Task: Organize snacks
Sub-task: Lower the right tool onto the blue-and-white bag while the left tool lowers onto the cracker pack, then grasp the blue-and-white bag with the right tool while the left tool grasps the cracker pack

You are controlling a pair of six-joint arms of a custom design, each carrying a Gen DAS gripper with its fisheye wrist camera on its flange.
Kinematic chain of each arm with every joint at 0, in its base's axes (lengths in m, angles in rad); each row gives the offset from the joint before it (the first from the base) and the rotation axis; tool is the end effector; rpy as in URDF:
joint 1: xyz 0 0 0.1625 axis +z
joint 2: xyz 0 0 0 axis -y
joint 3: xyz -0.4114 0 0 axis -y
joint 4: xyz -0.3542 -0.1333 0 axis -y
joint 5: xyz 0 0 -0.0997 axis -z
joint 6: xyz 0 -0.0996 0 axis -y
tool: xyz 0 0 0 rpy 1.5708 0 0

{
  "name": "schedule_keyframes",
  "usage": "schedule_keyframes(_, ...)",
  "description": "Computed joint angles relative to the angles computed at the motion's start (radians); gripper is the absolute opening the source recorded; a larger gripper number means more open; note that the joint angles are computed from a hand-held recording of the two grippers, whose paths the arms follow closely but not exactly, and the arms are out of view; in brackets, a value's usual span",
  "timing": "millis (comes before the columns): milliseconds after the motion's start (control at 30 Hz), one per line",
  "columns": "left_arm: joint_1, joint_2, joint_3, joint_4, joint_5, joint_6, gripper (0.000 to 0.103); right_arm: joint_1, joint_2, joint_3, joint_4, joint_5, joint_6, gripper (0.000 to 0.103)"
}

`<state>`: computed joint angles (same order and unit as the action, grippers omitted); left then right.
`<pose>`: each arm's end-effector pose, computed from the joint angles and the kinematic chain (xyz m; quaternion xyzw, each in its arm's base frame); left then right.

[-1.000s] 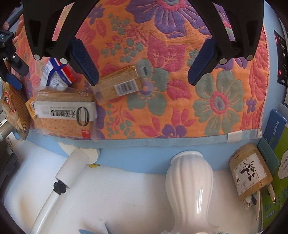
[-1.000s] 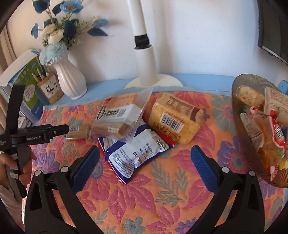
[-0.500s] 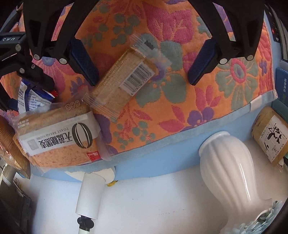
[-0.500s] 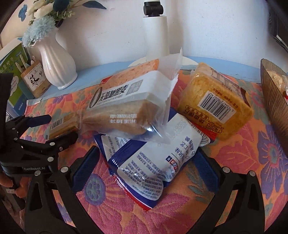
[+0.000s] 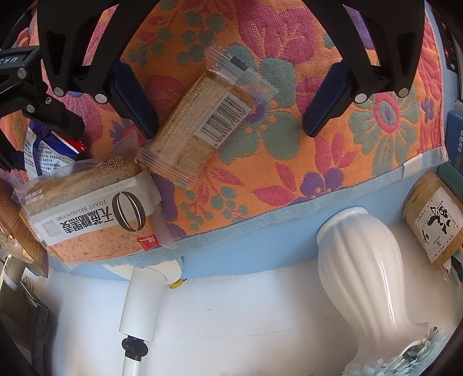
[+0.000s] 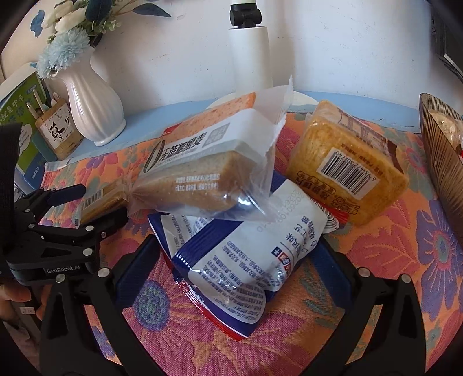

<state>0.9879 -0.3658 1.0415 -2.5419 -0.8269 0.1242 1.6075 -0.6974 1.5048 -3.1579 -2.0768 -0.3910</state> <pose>-0.2602 -0.7594 0.0470 0.2689 0.8830 -0.2152 0.3189 0.1104 -0.6888 0.1789 0.0971 -0.8953 0.3214 0.2927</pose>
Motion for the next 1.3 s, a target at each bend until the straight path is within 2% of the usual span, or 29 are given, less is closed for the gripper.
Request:
schedule_keyframes(167, 0.001, 0.0, -0.002, 0.001, 0.0, 0.001, 0.098, -0.056, -0.075, 0.071, -0.007, 0.195, 0.069, 0.1)
schedule_keyframes(233, 0.001, -0.001, -0.002, 0.002, 0.0, 0.002, 0.098, -0.071, -0.09, 0.086, -0.015, 0.244, 0.096, 0.1)
schedule_keyframes(300, 0.0, -0.004, 0.007, -0.004, 0.001, 0.002, 0.098, -0.058, -0.076, 0.069, -0.013, 0.202, 0.092, 0.1)
schedule_keyframes(400, -0.002, -0.006, 0.012, -0.006, 0.004, 0.001, 0.098, -0.01, -0.007, -0.006, -0.001, 0.036, 0.039, 0.1)
schedule_keyframes(433, -0.003, -0.005, 0.01, -0.003, 0.004, -0.001, 0.098, -0.002, 0.008, -0.023, -0.001, 0.007, 0.032, 0.1)
schedule_keyframes(500, -0.003, -0.005, 0.009, -0.003, 0.004, -0.002, 0.098, 0.0, 0.023, -0.044, 0.004, 0.002, 0.041, 0.1)
schedule_keyframes(633, -0.008, -0.004, 0.012, -0.008, 0.011, 0.001, 0.098, -0.016, 0.002, -0.024, -0.011, 0.059, 0.067, 0.097)
schedule_keyframes(800, -0.014, -0.006, 0.022, -0.023, 0.017, 0.011, 0.097, -0.013, 0.003, -0.022, -0.022, 0.051, 0.06, 0.091)
schedule_keyframes(867, -0.02, -0.012, 0.044, -0.058, 0.003, 0.041, 0.086, -0.014, 0.0, -0.017, -0.031, 0.058, 0.06, 0.087)
schedule_keyframes(933, -0.029, -0.015, 0.064, -0.09, -0.015, 0.097, 0.06, -0.021, -0.025, 0.015, -0.049, 0.072, 0.058, 0.076)
schedule_keyframes(967, -0.033, -0.015, 0.072, -0.103, -0.021, 0.124, 0.055, -0.021, -0.026, 0.017, -0.053, 0.077, 0.055, 0.072)
schedule_keyframes(1033, -0.04, -0.012, 0.081, -0.12, -0.027, 0.163, 0.036, -0.02, -0.028, 0.022, -0.063, 0.076, 0.053, 0.07)
schedule_keyframes(1133, -0.042, -0.012, 0.086, -0.131, -0.027, 0.175, 0.033, -0.026, -0.041, 0.033, -0.057, 0.091, 0.057, 0.067)
schedule_keyframes(1300, -0.032, -0.023, 0.088, -0.143, -0.034, 0.129, 0.032, -0.034, -0.093, 0.096, -0.03, 0.129, 0.032, 0.064)
